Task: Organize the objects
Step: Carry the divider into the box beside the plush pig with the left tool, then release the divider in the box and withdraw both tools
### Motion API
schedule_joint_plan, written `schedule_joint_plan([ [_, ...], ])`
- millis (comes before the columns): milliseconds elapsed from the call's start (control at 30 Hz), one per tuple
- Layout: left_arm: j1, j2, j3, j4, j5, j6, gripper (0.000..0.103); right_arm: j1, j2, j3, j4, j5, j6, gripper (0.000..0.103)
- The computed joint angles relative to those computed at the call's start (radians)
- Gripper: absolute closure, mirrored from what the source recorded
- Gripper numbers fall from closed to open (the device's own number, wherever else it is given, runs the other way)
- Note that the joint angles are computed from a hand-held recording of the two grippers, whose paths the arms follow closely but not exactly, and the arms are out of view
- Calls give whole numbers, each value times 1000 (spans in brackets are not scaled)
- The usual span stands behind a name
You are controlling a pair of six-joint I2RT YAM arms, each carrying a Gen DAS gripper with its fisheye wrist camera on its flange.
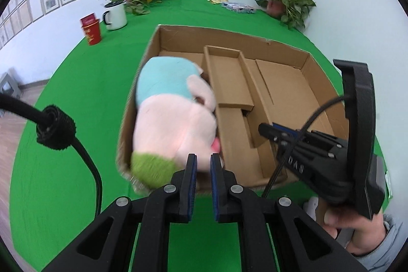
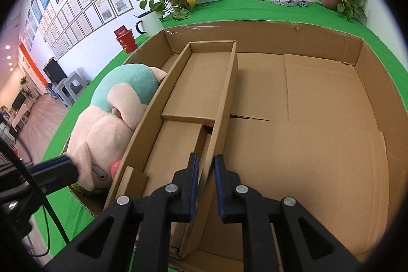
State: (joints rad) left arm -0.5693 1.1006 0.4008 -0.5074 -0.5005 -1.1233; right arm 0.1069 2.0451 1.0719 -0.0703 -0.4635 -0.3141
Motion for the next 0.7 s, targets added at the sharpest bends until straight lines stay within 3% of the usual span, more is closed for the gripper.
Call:
schedule_joint_plan([
  [300,-236,-76,3,-209,-95,-282,95,7,-14,-35,58,24,11,87],
  [367,-283,-53,21,-240,-134,-327,95,6,-36,-53,74,50,18,75],
  [433,-362,-27,46,-293,-200,-416,93,-14,-83,-93,98,16,18,48],
  [467,-393,-2,64,-317,-229,-459,87,-25,-114,-124,120,-1,16,40],
  [500,-435,24,88,-360,-261,-522,81,-33,-151,-161,149,-12,12,25],
  [533,-469,47,109,-396,-288,-575,62,-43,-193,-207,184,-19,6,20],
  [567,-521,85,139,-455,-322,-663,43,-48,-227,-242,207,-14,-4,20],
  [633,-587,149,191,-553,-360,-782,28,-63,-305,-325,251,6,-38,20],
  [700,-658,236,257,-664,-377,-900,23,-95,-379,-410,287,22,-63,20],
])
